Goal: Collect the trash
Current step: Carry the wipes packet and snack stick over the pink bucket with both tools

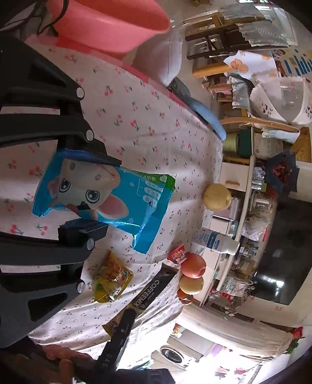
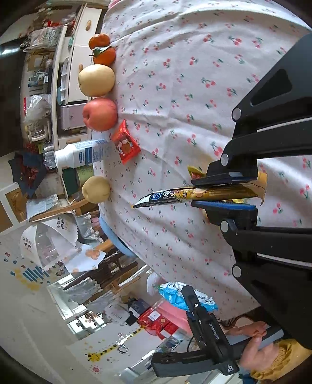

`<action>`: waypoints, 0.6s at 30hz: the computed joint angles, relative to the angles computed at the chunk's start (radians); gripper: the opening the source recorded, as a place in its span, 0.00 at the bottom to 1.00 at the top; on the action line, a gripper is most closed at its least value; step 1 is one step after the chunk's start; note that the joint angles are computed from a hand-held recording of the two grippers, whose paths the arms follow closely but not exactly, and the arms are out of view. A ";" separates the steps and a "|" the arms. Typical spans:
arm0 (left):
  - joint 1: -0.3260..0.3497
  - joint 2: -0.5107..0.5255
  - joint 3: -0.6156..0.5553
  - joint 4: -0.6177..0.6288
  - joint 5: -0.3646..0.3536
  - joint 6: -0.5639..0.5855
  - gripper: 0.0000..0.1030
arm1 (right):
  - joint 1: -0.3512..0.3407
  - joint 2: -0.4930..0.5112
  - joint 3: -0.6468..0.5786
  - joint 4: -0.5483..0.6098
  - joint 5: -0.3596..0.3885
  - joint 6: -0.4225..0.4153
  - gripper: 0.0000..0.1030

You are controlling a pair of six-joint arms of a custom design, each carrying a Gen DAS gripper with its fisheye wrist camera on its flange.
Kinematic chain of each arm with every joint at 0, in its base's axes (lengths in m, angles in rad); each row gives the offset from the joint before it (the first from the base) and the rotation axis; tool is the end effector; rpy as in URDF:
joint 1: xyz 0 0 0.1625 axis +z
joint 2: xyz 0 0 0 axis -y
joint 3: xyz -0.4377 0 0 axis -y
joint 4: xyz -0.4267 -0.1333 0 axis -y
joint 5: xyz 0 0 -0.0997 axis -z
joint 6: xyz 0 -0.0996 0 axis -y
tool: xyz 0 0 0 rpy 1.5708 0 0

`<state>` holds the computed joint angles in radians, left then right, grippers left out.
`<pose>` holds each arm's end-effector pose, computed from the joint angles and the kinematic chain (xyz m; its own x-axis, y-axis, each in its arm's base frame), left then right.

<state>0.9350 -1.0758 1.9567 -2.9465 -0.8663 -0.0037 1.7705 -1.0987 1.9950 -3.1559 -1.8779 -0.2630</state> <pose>-0.1991 -0.6029 0.1991 -0.7976 0.2024 -0.5682 0.5197 0.7088 -0.4770 0.2207 -0.5704 0.2091 -0.8991 -0.1975 0.3906 -0.4007 0.7304 -0.5531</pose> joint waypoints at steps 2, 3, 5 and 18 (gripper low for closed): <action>-0.004 -0.023 0.019 -0.010 0.005 -0.003 0.39 | 0.009 -0.007 0.021 -0.012 0.013 0.023 0.13; -0.006 -0.034 0.029 -0.016 0.009 -0.005 0.39 | 0.012 -0.011 0.030 -0.016 0.022 0.034 0.13; -0.010 -0.056 0.045 -0.020 0.022 -0.005 0.39 | 0.022 -0.016 0.047 -0.023 0.038 0.058 0.13; -0.021 -0.218 0.137 -0.036 0.091 -0.006 0.39 | 0.109 0.027 0.061 -0.002 0.046 0.114 0.13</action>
<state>0.9140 -1.2938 2.0937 -2.9829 -0.7755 -0.0094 1.8796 -1.0714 2.0557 -3.1579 -1.8320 -0.1489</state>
